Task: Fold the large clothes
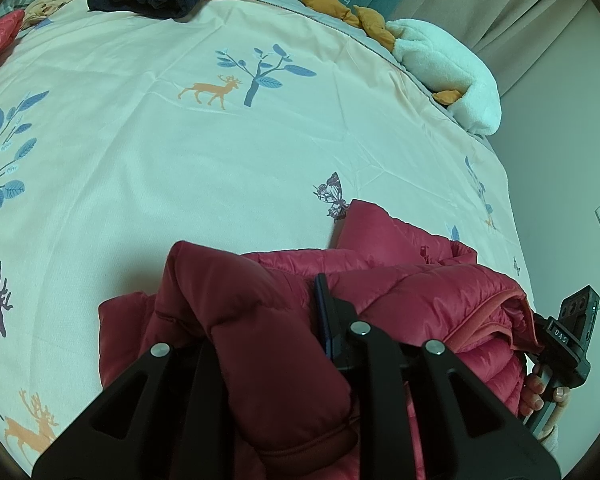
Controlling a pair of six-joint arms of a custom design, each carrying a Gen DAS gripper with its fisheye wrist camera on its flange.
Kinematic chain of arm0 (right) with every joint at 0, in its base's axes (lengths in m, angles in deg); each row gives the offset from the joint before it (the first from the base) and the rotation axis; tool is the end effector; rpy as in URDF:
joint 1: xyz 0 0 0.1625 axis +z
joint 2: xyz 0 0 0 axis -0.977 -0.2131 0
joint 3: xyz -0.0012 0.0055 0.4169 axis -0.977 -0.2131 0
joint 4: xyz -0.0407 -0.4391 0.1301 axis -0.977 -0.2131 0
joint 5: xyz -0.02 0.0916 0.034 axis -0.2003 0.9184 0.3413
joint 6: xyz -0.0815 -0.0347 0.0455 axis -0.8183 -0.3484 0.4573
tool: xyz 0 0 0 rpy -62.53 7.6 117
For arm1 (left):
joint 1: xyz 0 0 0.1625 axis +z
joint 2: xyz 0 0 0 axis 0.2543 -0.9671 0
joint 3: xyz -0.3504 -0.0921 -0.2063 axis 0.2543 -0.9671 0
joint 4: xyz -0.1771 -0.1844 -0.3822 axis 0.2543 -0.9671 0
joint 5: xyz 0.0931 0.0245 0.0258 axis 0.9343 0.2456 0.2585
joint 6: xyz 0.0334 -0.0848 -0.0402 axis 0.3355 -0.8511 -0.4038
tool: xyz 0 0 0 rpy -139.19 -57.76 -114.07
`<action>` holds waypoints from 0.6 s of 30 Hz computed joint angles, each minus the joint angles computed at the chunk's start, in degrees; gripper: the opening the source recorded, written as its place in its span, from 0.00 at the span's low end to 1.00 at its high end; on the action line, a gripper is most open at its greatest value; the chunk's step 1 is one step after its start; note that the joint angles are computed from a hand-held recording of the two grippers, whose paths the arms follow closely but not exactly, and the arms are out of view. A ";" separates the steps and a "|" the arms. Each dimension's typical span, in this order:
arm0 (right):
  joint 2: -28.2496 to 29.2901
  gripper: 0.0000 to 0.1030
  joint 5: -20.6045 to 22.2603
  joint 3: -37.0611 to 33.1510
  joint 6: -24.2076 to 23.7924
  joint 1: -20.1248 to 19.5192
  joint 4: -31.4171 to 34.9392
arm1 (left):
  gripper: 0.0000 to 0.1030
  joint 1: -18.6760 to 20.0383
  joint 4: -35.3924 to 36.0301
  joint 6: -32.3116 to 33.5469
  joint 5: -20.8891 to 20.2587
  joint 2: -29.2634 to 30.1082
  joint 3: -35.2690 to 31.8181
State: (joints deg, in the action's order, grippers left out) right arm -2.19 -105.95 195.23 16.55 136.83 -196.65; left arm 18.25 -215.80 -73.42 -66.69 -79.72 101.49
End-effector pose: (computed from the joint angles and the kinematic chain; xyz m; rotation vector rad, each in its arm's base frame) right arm -0.1226 -0.5092 0.3087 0.3710 -2.9744 0.7078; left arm -0.2454 -0.4063 -0.0220 -0.2229 2.5487 -0.9986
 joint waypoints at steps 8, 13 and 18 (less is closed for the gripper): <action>-0.68 0.36 0.39 -0.03 0.36 0.38 0.93 | 0.19 -0.59 -2.36 -1.29 -0.03 -0.17 0.70; -1.34 0.50 1.57 0.34 1.48 0.26 1.04 | 0.20 -0.68 -4.88 -2.08 -0.18 -0.07 1.06; -1.64 0.61 2.71 -0.10 2.54 0.46 2.01 | 0.23 -0.96 -7.33 -2.66 -0.85 -0.74 1.74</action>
